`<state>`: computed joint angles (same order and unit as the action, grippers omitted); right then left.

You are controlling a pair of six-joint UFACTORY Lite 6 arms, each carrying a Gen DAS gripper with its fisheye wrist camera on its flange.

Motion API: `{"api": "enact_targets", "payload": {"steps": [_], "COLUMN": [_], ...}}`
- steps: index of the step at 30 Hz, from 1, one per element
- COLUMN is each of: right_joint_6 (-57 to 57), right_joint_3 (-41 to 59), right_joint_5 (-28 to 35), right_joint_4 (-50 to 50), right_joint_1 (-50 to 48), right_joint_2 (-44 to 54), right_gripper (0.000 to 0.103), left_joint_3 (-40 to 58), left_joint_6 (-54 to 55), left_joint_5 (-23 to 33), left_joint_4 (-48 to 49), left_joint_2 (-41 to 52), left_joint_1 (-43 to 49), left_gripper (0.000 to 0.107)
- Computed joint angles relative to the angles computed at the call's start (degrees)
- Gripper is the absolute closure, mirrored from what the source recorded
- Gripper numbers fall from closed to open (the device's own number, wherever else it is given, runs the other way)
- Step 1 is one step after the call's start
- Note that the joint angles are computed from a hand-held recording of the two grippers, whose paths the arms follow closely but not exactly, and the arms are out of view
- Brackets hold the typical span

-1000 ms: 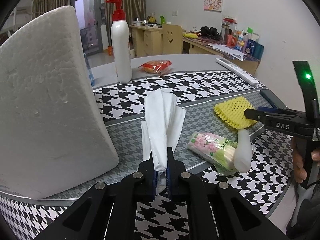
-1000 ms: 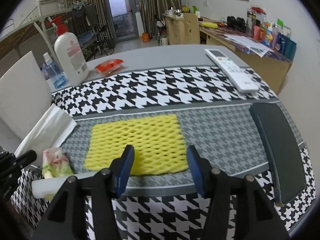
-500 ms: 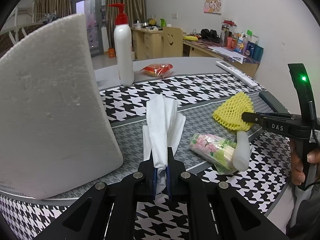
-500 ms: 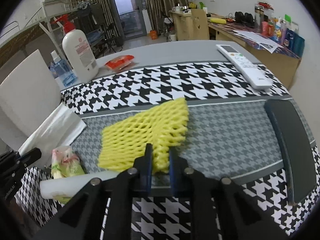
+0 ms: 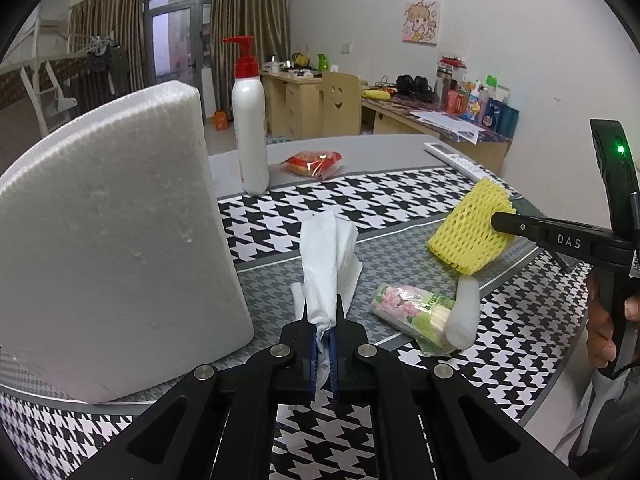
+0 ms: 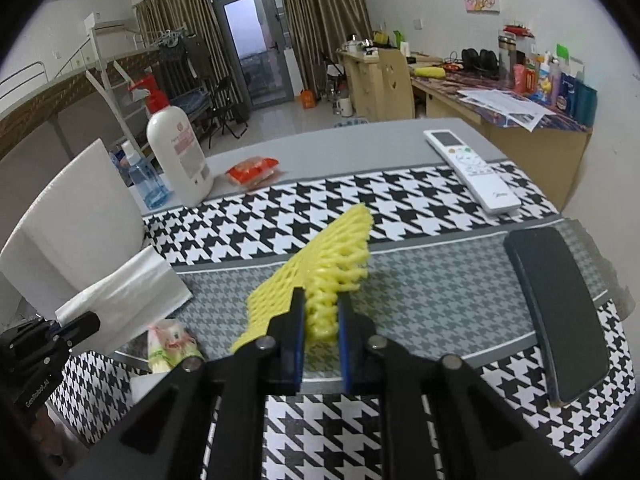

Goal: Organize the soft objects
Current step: 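Lift the tissues and mesh sleeve and carry both over the foam box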

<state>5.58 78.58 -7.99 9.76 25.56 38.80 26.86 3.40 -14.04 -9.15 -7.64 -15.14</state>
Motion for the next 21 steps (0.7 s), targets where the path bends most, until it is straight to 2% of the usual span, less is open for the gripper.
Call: {"api": "enact_targets", "payload": {"steps": [4, 11, 21], "right_joint_6": [1.42, -4.60, -6.33], "right_joint_3": [-2.38, -5.44, -8.41], "right_joint_5": [-1.59, -3.78, -5.64], "right_joint_4": [-1.45, 4.44, 6.42], "right_joint_1": [0.23, 1.57, 2.62], "right_joint_2": [-2.34, -5.67, -9.24], "right_gripper": [0.086, 0.086, 0.086], "left_joint_3": [-0.60, -1.51, -2.51], "left_joint_6": [-1.16, 1.35, 2.54], "left_joint_5": [0.26, 1.04, 2.54], "left_joint_4": [1.44, -1.14, -1.68], "left_joint_2": [-1.74, -4.84, -9.39], "left_joint_1": [-0.04, -0.67, -0.63], "left_gripper": [0.104, 0.104, 0.104]}}
